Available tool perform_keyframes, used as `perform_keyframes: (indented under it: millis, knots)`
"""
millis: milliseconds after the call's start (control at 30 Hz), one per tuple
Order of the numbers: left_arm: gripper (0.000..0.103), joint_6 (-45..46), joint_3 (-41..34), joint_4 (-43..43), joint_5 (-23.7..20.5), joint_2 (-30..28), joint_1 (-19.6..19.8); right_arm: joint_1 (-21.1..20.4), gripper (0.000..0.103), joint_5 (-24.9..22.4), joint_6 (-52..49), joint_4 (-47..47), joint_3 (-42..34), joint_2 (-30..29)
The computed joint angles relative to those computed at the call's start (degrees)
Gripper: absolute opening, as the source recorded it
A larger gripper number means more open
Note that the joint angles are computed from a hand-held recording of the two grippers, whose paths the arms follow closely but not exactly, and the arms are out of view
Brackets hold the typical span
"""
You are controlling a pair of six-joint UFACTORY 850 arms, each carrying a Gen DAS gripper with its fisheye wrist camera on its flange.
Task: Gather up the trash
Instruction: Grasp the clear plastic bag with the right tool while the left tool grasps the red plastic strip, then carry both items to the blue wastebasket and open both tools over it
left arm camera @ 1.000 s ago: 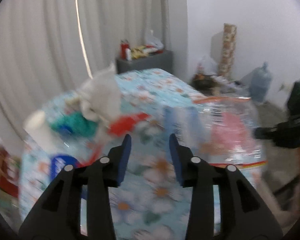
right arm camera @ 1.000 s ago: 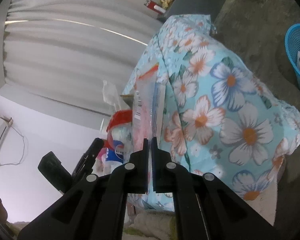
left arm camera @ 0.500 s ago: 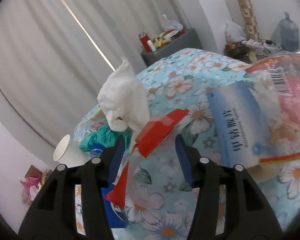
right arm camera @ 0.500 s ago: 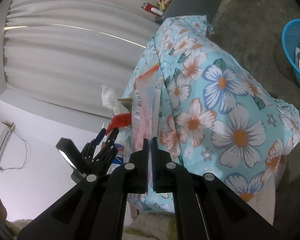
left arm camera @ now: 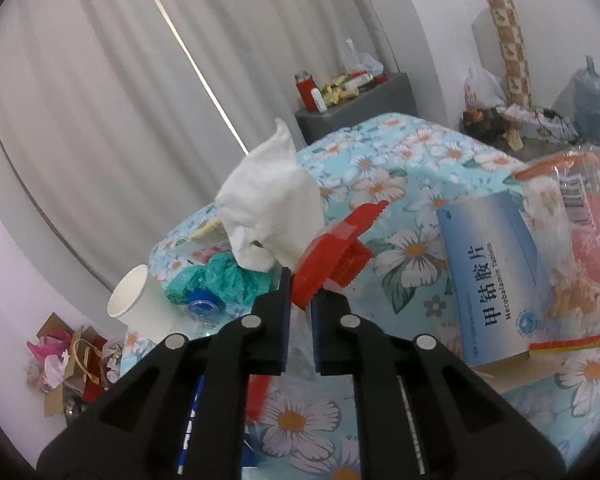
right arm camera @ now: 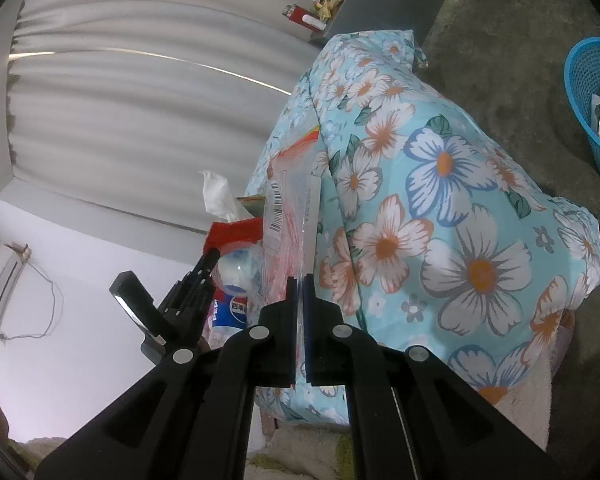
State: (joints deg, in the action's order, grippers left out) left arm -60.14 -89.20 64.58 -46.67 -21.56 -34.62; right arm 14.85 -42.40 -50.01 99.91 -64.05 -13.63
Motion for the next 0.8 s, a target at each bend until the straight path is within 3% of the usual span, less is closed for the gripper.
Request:
perform_keyframes:
  millis: [167,500,800]
  knots:
    - [0.007,-4.11,1.33,0.68,2.62,1.83,0.55,0.28,0.003,0.29,-0.19,0.1,-0.09,0.13]
    - [0.007,-8.28,3.47,-6.57,11.17,5.53,3.9,0.36,0.003,0.34,0.16,-0.1,-0.27,0.11]
    - [0.007,-15.19,5.96,-1.44,12.75,8.98,2.97,0.69,0.003,0.56,-1.01,0.47,-0.54,0.29]
